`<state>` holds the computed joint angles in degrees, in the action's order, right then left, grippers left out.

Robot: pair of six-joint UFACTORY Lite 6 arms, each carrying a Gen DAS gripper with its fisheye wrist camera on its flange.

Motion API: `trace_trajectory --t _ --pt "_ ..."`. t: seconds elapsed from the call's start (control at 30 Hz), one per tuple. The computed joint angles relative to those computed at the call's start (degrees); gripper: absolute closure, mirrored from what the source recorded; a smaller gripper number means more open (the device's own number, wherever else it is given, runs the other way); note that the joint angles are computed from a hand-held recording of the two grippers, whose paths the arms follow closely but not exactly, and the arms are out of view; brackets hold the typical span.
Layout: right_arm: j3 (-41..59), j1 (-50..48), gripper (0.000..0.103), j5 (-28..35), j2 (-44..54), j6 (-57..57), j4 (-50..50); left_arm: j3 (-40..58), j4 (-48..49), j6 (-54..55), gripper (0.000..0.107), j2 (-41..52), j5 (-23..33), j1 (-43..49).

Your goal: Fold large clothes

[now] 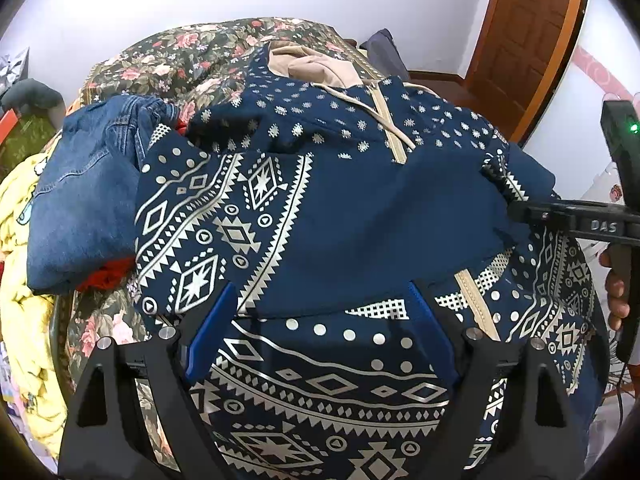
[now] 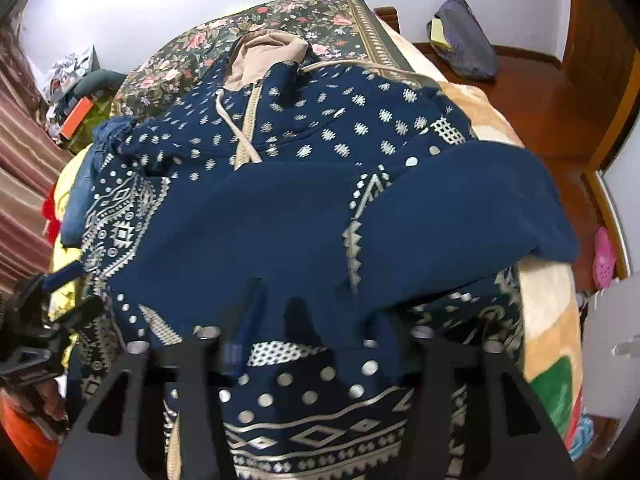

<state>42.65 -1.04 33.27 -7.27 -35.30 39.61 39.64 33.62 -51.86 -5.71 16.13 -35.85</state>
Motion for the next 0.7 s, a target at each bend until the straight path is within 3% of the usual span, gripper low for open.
trace_trajectory --t 0.13,0.3,0.47,0.7 --pt "1.2 0.0 0.046 3.3 -2.8 4.4 -4.2 -0.5 -0.9 0.5 0.022 -0.4 -0.3 -0.1" --pt "1.2 -8.5 0.046 11.3 -6.4 -2.2 2.1 -0.9 -2.2 1.6 0.022 -0.7 -0.7 0.4" --pt "0.6 -18.4 0.045 13.5 -7.4 -6.4 4.3 -1.2 -5.5 4.4 0.022 -0.7 -1.8 1.7" --pt "4.8 -28.3 0.044 10.3 6.5 -7.2 6.8 -1.2 -10.4 8.9 0.022 0.6 -3.3 2.9"
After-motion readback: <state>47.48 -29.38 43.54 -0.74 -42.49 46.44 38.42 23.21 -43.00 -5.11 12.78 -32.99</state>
